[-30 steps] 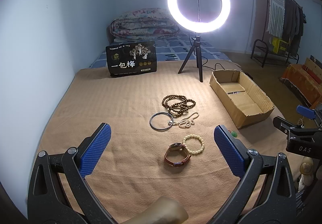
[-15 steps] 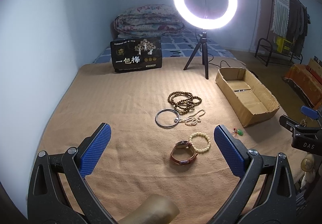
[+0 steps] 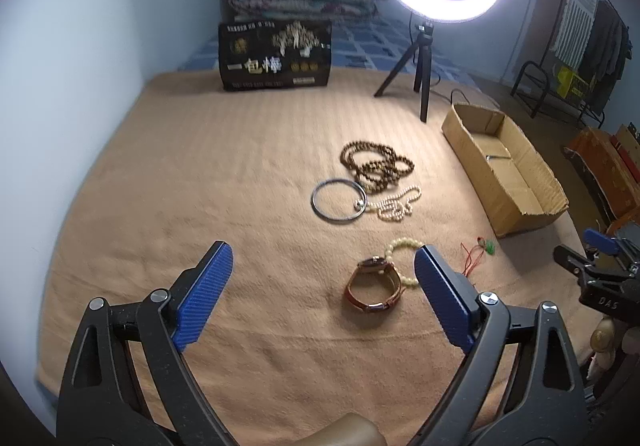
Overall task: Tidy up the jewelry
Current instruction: 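Close the left tool on the red-strap watch while the right tool grasps the jade pendant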
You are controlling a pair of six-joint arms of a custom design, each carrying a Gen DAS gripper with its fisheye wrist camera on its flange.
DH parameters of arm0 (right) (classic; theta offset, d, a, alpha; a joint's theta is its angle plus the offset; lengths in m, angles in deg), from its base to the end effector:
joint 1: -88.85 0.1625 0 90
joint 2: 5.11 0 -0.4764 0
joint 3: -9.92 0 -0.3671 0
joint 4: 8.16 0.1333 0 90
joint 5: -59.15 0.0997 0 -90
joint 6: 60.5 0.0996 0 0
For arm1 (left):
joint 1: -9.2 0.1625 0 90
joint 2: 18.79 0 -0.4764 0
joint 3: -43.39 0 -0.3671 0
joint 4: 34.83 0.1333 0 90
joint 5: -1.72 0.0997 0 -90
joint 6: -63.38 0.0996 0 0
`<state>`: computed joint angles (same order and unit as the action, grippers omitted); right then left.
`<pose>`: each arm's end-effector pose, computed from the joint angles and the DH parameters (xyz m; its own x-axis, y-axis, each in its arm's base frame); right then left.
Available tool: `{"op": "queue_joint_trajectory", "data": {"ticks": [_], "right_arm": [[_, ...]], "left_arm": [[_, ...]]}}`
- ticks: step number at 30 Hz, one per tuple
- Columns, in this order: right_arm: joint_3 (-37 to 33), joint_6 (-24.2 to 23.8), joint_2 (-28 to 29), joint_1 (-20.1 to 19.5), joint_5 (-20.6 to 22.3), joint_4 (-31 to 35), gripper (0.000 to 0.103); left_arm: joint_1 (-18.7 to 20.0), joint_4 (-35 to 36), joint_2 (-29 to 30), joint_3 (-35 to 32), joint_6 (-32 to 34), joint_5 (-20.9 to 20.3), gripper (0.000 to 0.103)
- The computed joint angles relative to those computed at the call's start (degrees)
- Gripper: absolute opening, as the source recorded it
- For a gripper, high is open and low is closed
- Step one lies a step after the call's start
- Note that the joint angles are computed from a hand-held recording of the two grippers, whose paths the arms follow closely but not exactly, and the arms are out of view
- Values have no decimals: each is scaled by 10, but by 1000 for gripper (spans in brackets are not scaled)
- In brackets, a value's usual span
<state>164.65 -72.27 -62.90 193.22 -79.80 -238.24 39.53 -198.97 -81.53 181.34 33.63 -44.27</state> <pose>0.1375 -0.3024 0.2216 -0.7111 0.1853 0.6782 -0.3332 0.7606 -0.5572 -0.2519 -0.3820 0.1576 -0.7338 0.2941 -0.6124 0.5746 0.7496 -0.3285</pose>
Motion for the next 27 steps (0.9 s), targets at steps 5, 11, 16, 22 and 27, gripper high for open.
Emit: {"op": "queue_joint_trajectory", "data": {"ticks": [5,11,16,22,27], "right_arm": [[-3,-11,-10,-29,47,51,70],[-9,-45,-16,-77,97,102,50],[-22,-62,-21,-110,121,140,40],[-37,-71,-22,-139,143,161,35],[-53,-66,-17,-153,144,176,34]], "left_arm": [[23,14,11,-14,8,-40,73],[55,48,30,-36,10,-106,58],[72,62,54,-48,16,-144,48],[98,71,70,-60,11,-160,43],[118,75,80,-70,10,-167,40]]}}
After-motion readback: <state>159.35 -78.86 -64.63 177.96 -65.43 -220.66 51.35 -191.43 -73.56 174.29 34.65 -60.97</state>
